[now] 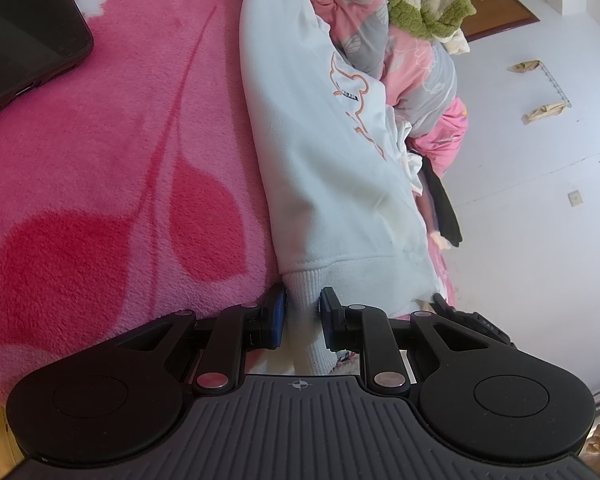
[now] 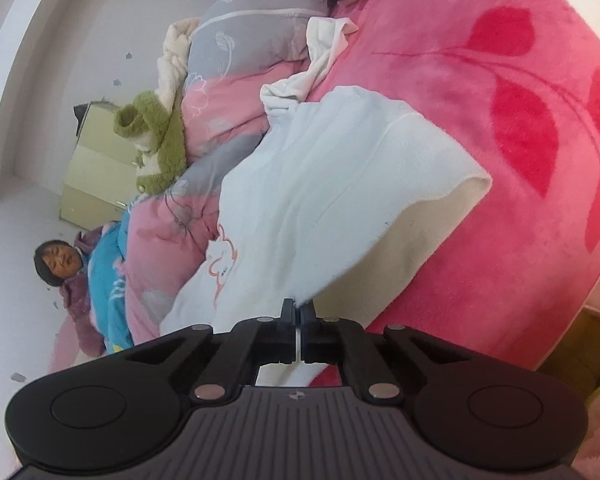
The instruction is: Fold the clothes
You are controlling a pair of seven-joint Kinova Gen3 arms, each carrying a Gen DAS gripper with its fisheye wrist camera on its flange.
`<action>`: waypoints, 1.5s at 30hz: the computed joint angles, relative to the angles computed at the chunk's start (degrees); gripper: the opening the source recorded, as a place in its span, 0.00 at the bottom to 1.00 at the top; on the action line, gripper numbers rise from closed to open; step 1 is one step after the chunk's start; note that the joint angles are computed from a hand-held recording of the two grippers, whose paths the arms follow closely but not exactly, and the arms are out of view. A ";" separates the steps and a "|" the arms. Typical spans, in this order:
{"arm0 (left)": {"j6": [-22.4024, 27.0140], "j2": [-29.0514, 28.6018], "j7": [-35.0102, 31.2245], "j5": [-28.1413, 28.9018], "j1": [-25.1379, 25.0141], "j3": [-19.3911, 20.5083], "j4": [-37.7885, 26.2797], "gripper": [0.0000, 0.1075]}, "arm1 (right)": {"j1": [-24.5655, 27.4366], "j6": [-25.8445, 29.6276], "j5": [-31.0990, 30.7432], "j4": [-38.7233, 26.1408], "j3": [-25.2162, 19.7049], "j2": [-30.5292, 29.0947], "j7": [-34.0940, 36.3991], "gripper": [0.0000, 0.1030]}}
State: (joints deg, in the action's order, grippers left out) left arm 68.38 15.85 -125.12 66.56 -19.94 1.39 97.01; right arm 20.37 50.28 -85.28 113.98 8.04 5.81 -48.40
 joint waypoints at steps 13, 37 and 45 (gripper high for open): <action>0.11 0.06 0.30 -0.44 0.02 0.08 -0.40 0.18 | 5.86 3.51 0.41 0.07 -3.00 -0.14 -3.10 0.01; -0.76 -0.34 1.39 -0.84 0.51 0.03 -0.32 0.18 | -25.86 -20.98 23.10 -0.39 19.36 -11.22 -11.15 0.10; -2.61 -1.84 4.29 -3.37 1.95 -0.12 -0.99 0.18 | -18.69 -33.20 41.70 -2.54 3.44 -4.32 -15.07 0.06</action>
State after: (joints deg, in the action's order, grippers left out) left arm 65.77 14.01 -120.83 63.19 -17.99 1.28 96.01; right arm 1.68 17.08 -43.58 111.45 11.48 1.49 -63.47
